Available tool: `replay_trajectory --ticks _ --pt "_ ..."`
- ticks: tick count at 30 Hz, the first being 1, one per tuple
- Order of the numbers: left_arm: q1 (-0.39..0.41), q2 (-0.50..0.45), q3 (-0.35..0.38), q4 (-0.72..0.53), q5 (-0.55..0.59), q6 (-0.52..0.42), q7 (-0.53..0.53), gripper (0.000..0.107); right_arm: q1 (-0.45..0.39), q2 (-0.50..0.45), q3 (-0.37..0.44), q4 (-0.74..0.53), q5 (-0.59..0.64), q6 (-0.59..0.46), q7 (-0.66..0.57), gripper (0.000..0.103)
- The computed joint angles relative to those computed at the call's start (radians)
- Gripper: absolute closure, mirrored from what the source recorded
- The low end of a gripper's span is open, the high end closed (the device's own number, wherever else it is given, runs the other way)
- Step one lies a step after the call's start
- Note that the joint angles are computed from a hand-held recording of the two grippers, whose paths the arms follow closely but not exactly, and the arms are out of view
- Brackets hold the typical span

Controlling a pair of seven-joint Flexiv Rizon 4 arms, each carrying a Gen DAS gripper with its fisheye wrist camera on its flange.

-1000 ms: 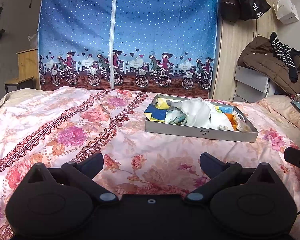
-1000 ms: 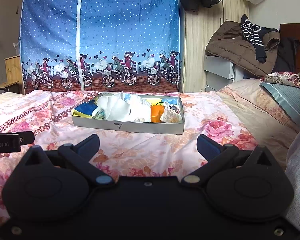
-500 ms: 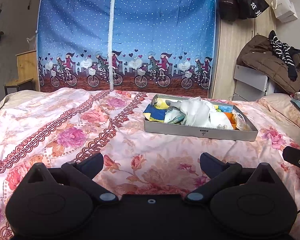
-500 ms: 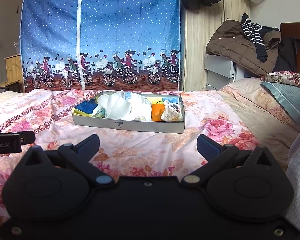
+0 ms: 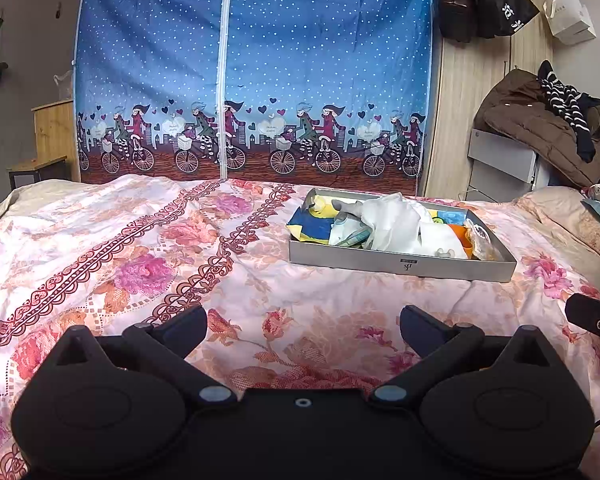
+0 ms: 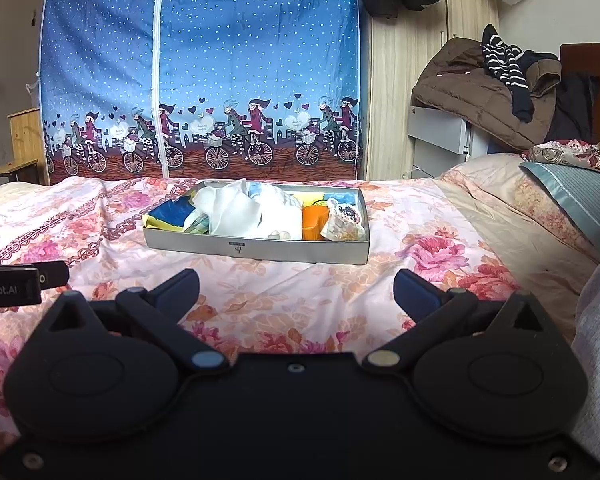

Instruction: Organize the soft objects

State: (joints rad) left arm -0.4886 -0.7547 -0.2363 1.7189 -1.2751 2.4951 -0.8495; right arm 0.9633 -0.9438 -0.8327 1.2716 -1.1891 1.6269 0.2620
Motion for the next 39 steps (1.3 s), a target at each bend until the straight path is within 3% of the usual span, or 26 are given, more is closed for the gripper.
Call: replay_trajectory --ticks 21,39 --pt "0.000 -0.001 -0.001 -0.002 -0.001 0.002 0.003 0.005 0.007 -0.004 -0.001 0.006 0.037 -0.002 -0.033 0.000" --pt "0.000 -0.001 -0.003 -0.005 -0.005 0.003 0.008 0.005 0.061 -0.040 -0.058 0.033 0.241 0.015 -0.176 0.000"
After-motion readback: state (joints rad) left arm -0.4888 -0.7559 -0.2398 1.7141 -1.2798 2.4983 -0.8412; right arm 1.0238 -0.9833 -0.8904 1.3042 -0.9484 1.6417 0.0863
